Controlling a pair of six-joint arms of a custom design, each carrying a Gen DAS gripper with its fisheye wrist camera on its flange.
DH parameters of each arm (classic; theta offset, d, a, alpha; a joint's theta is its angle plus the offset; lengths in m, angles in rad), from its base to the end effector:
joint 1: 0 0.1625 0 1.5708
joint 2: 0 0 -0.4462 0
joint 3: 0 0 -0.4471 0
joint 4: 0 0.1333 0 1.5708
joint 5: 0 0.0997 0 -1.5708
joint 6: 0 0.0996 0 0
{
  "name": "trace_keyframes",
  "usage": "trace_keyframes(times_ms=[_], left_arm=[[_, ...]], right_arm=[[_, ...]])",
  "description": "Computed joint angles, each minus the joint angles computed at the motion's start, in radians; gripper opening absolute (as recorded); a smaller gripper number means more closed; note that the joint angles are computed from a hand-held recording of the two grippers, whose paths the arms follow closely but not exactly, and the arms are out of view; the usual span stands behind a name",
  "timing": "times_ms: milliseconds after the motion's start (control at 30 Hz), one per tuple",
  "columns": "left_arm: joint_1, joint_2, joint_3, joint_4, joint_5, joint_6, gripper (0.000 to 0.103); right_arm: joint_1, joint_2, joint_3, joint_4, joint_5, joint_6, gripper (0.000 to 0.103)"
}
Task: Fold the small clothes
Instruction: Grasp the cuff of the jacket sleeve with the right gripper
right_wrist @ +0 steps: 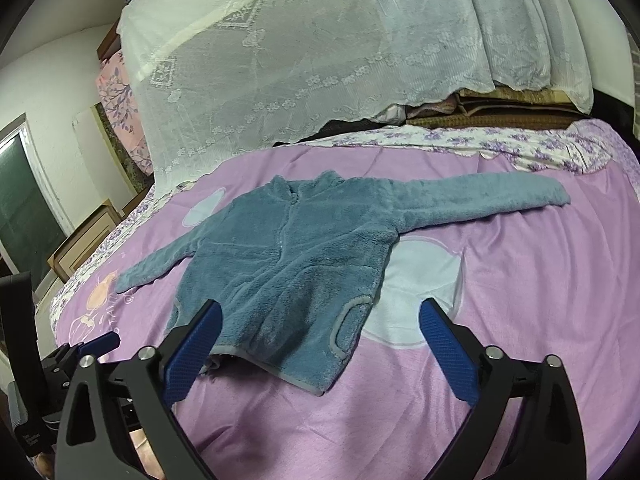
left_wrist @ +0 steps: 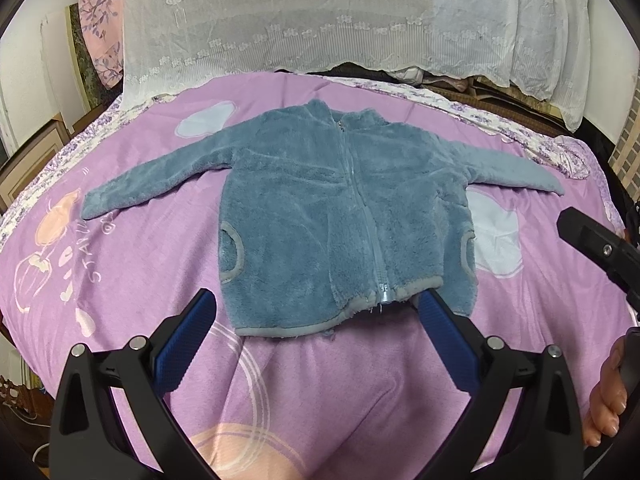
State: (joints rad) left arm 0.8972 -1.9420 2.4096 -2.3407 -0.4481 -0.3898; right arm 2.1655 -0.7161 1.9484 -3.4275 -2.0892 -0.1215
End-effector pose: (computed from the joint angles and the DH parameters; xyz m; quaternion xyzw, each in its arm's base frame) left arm -0.0410 -0.4090 0.3653 0.0390 0.8398 -0.3767 0.3890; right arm 0.4150 -0.4637 0.0218 0.2487 -0.8891 0.3458 0.1675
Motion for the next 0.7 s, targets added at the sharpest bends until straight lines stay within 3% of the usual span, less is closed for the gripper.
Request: trace_keyframes(times_ms=[333,500,700], left_arm=[[0.107,0.155,-0.059,-0.139,-0.097,0.084,0.099],[0.124,0.230,-0.065,-0.239,-0.144,0.153,0.099],[0.093,0.255,-0.060,-0.450,-0.103,0.272,0.099]], right_arm=[[-0.114,-0.001,-0.062,0.043,0.014,0.026,0.100],[-0.217,-0.015,-0.103,0.019,0.067,0.097,0.100],[-0.339,-0.009,-0.188,0.025,0.166,0.233,0.094]])
